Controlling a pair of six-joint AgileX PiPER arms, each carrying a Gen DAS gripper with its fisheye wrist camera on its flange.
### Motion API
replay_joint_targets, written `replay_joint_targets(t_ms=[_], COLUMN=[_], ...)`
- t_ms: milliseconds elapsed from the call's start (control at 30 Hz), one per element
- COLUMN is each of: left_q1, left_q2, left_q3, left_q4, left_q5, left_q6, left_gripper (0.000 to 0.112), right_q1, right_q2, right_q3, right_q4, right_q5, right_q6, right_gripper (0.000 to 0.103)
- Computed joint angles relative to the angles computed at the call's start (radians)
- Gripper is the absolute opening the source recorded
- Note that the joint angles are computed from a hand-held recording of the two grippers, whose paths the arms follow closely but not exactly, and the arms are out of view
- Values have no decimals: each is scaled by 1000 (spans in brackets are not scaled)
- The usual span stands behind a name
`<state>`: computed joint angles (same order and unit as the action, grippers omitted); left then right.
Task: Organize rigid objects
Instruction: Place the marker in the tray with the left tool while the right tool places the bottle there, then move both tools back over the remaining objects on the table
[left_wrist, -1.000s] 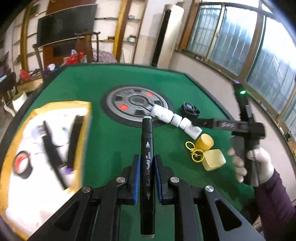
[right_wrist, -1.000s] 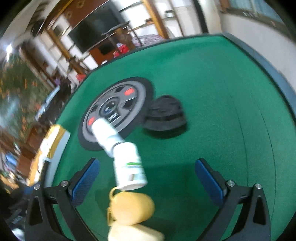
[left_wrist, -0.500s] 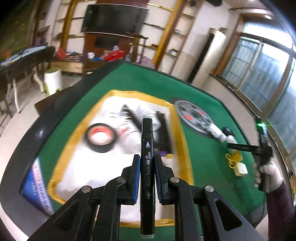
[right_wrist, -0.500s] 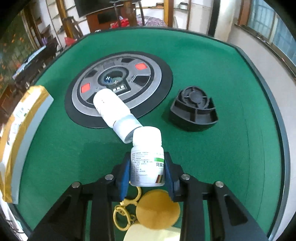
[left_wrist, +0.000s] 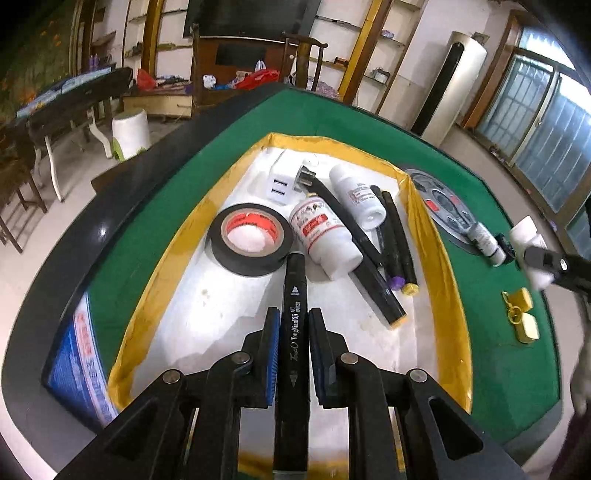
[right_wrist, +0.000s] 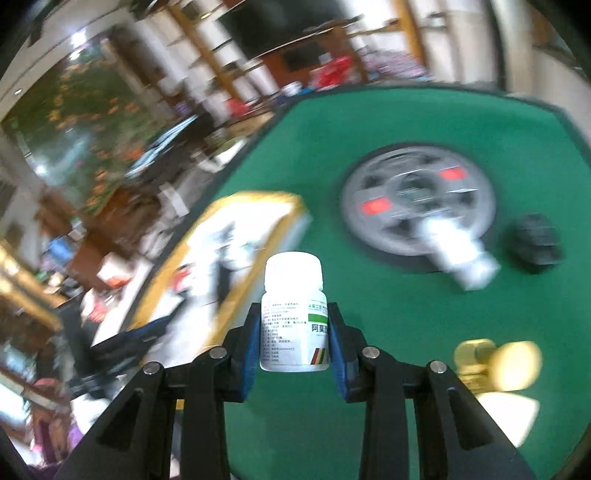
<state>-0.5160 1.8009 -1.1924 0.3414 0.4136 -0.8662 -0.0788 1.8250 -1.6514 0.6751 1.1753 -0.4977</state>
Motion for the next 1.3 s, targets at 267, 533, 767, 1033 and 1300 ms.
replay_joint_targets(t_ms=[267, 533, 767, 1033, 1300], left_q1=[60, 125, 12, -170, -317], left_q2=[-62, -266, -263, -158, 2], left_q3=[86, 254, 202, 56, -170], left_q4=[-292, 8, 463, 581, 535], left_q5=[-119, -183, 41, 341, 501], left_q6=[264, -81, -532, -583, -417], left_gripper=[25, 59, 73, 81, 81], right_q1=[282, 461, 531, 402, 178], right_q2=[54, 108, 47, -163, -278], right_q3=[-35, -37, 49, 283, 388], right_q4=[-72, -301, -438, -296, -205], right_q5=[-12, -97, -202, -385, -430], right_q6=[115, 246, 306, 198, 97], right_gripper=[32, 32, 44, 61, 62])
